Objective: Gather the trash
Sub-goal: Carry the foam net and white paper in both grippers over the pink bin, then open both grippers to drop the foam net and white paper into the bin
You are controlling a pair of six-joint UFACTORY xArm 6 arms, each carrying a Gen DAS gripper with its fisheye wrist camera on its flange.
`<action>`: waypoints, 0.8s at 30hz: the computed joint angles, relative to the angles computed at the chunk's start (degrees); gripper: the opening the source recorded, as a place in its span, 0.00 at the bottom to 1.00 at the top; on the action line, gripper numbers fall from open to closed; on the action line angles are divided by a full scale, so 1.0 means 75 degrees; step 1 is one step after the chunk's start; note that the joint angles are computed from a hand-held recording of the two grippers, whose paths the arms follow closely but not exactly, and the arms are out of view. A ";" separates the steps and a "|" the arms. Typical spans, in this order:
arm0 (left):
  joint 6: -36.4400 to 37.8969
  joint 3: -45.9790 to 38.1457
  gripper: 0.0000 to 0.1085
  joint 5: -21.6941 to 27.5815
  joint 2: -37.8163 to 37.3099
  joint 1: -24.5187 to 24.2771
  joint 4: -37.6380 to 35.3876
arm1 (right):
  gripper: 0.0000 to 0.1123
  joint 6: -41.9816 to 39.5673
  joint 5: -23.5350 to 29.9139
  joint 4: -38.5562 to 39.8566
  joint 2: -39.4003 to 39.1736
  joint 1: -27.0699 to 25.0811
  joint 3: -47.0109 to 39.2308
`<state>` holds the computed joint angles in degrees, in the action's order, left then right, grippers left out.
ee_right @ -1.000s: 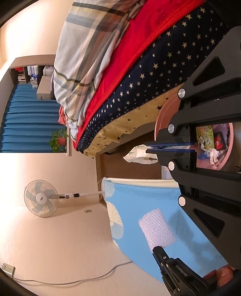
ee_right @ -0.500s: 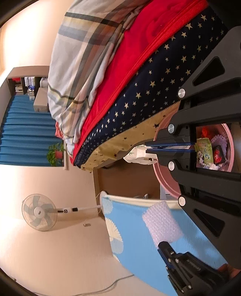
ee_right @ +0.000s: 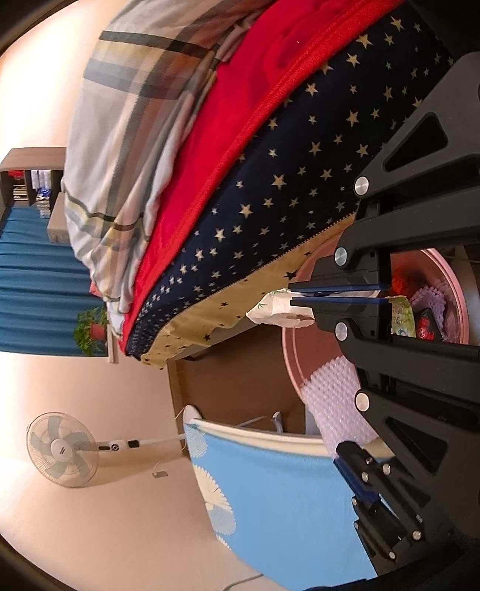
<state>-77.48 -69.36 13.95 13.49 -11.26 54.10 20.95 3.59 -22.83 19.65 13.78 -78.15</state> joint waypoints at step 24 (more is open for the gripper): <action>-0.0450 0.0779 0.13 -0.0013 -0.0710 0.0335 0.0224 | 0.07 -0.0945 0.0503 0.1179 0.0383 0.0252 -0.0153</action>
